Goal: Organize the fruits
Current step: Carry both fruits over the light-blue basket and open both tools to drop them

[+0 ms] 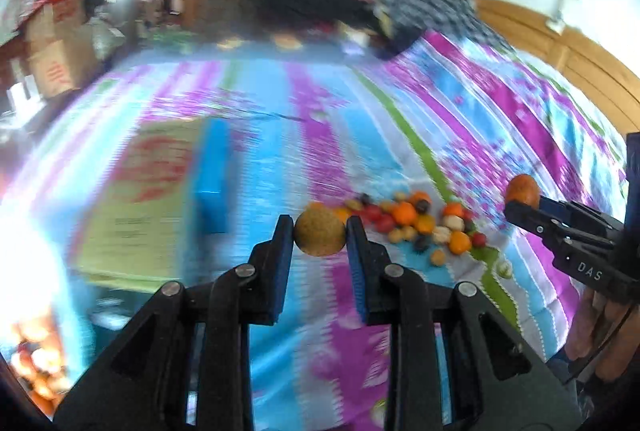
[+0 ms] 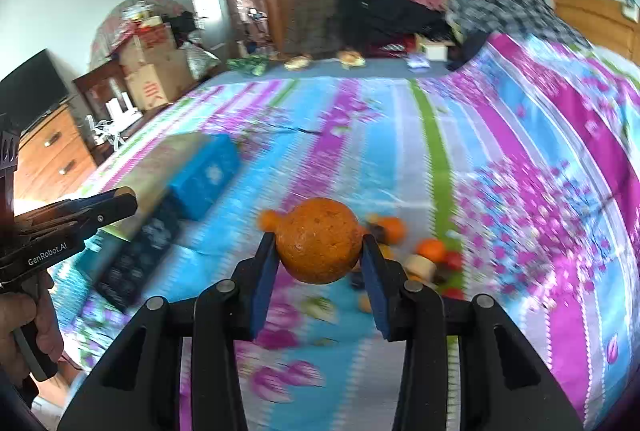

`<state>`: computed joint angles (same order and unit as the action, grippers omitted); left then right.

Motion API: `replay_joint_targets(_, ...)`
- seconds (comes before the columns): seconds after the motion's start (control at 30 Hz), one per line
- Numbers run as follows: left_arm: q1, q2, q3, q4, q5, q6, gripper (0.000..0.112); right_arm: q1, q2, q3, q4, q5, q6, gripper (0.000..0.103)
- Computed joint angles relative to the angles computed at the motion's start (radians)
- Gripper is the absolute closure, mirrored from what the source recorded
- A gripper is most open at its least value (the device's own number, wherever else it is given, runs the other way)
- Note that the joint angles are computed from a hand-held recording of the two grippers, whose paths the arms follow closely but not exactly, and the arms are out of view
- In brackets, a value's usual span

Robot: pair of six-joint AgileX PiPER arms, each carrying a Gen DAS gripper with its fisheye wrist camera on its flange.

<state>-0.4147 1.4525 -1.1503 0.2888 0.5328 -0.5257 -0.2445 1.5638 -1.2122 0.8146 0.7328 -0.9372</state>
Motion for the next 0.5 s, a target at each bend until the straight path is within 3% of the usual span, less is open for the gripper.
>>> replay_joint_targets(0.27, 0.224, -0.266, 0.115, -0.002, 0.120, 0.040, 0.085, 0.389, -0.072, -0.117, -0.220, 0.003, 0.383, 0.058)
replay_joint_targets(0.5, 0.572, -0.384, 0.189, -0.241, 0.168, 0.340, 0.085, 0.746, -0.001, -0.274, -0.455, -0.003, 0.707, 0.058)
